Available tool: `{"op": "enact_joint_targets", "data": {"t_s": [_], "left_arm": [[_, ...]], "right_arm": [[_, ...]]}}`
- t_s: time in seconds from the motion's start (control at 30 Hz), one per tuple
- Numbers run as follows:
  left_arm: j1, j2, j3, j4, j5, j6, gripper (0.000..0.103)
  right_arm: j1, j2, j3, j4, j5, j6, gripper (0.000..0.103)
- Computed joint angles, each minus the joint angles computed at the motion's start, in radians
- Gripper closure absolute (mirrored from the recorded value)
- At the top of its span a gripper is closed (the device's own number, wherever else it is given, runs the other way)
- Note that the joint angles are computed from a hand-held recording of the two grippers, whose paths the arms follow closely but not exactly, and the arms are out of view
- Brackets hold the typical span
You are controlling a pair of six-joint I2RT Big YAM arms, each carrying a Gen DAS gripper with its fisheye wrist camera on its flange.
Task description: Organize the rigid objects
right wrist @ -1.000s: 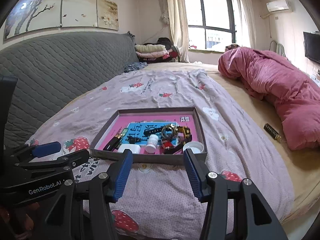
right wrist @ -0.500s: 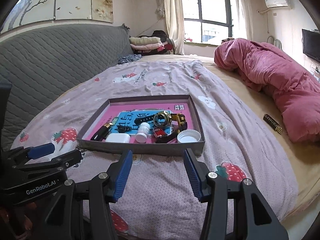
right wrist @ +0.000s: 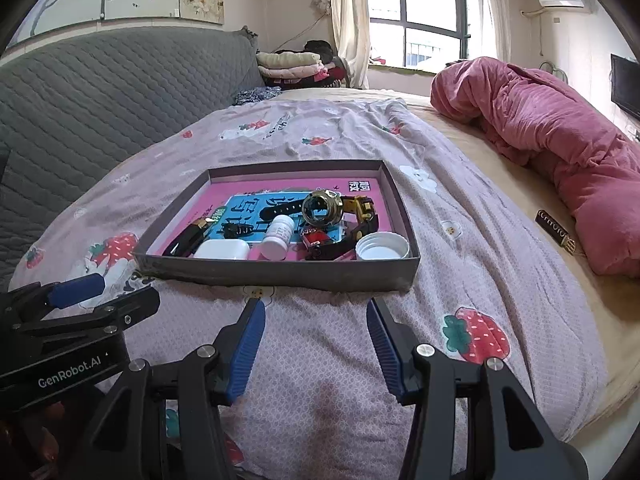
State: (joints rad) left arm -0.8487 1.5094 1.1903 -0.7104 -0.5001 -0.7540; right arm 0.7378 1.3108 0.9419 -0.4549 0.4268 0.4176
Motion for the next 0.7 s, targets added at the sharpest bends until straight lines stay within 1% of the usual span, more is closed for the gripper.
{"op": "enact_joint_targets", "data": {"t_s": [0.13,0.27,0.43,0.53,0.7], "left_arm": [[0.002,0.010,0.000,0.009,-0.005,0.012,0.031],[0.009,0.018,-0.002,0.013,0.008,0.011,0.031],[0.013,0.024,-0.004,0.014,0.006,0.012,0.031],[0.018,0.028,-0.008,0.016,0.017,0.010,0.031],[0.024,0.031,-0.013,0.024,0.026,0.012,0.032]], "right_arm": [[-0.002,0.008,-0.002,0.009,-0.004,-0.004,0.051],[-0.003,0.011,-0.004,0.015,-0.005,0.002,0.051],[-0.013,0.027,-0.001,0.005,-0.022,0.018,0.051],[-0.018,0.034,0.002,0.002,-0.028,0.022,0.051],[-0.019,0.036,0.000,0.017,-0.030,0.004,0.051]]}}
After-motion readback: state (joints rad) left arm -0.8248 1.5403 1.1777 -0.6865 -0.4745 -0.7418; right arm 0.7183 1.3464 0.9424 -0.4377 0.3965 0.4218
